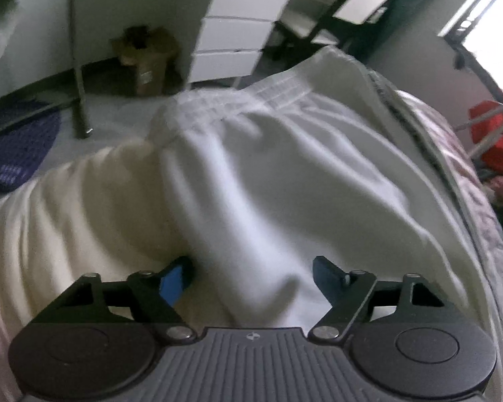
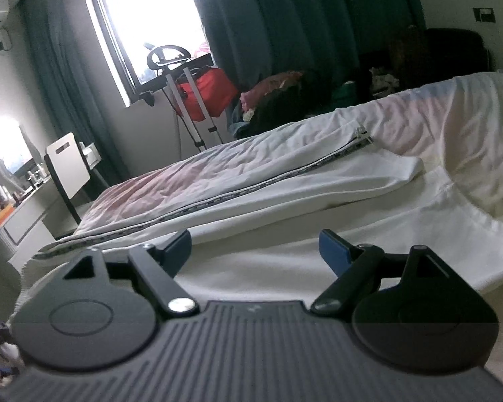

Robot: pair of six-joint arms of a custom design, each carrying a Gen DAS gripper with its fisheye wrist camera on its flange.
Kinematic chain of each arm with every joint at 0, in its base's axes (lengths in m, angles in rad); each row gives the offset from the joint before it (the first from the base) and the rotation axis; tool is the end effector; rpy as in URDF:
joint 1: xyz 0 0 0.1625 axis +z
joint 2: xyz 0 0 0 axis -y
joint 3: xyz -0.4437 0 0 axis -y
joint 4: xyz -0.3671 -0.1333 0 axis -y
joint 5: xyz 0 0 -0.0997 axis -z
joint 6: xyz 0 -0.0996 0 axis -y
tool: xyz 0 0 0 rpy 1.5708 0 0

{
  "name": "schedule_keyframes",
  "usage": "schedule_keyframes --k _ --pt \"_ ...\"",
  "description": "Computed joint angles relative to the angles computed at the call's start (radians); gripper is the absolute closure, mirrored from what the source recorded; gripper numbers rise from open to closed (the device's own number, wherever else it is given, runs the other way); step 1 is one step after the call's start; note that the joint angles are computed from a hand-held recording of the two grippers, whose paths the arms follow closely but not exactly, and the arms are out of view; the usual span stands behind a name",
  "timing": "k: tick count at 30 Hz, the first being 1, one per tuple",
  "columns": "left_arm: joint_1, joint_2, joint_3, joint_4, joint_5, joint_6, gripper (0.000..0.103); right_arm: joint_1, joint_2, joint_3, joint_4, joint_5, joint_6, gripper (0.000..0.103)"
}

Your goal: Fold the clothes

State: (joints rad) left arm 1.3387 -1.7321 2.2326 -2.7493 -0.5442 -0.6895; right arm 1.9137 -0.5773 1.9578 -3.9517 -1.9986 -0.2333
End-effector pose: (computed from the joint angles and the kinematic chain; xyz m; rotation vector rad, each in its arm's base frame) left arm 0.1297 -0.4014 0.4467 -0.9230 2.0400 -1.2441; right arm 0.2787 -0.5072 0.0792 0.4171 -2.4311 1.3659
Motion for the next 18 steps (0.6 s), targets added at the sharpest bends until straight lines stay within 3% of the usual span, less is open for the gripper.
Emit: schedule_keyframes --k 3,6,8,9,13,14,18 --pt "0.010 0.005 -0.002 -0.168 -0.092 0.180 0.043 0.003 0.004 -0.002 0.000 -0.002 -0.001 0.019" --pt "0.036 0.001 0.000 -0.363 -0.266 0.364 0.041 0.006 0.012 -0.008 -0.002 -0.016 -0.002 0.019" --pt "0.065 -0.003 0.004 -0.408 -0.357 0.403 0.038 0.012 0.023 -0.021 -0.010 -0.042 -0.017 0.019" --pt "0.081 -0.007 0.003 -0.414 -0.401 0.413 0.036 0.014 0.028 -0.028 -0.013 -0.052 -0.025 0.019" --pt "0.169 0.003 -0.042 -0.245 -0.481 0.264 0.037 0.016 0.039 -0.046 -0.012 -0.068 -0.034 0.019" --pt "0.207 0.016 -0.060 -0.231 -0.532 0.240 0.037 0.016 0.041 -0.050 -0.010 -0.071 -0.034 0.019" --pt "0.266 0.059 -0.114 -0.222 -0.595 0.235 0.038 0.015 0.044 -0.061 0.016 -0.083 -0.023 0.019"
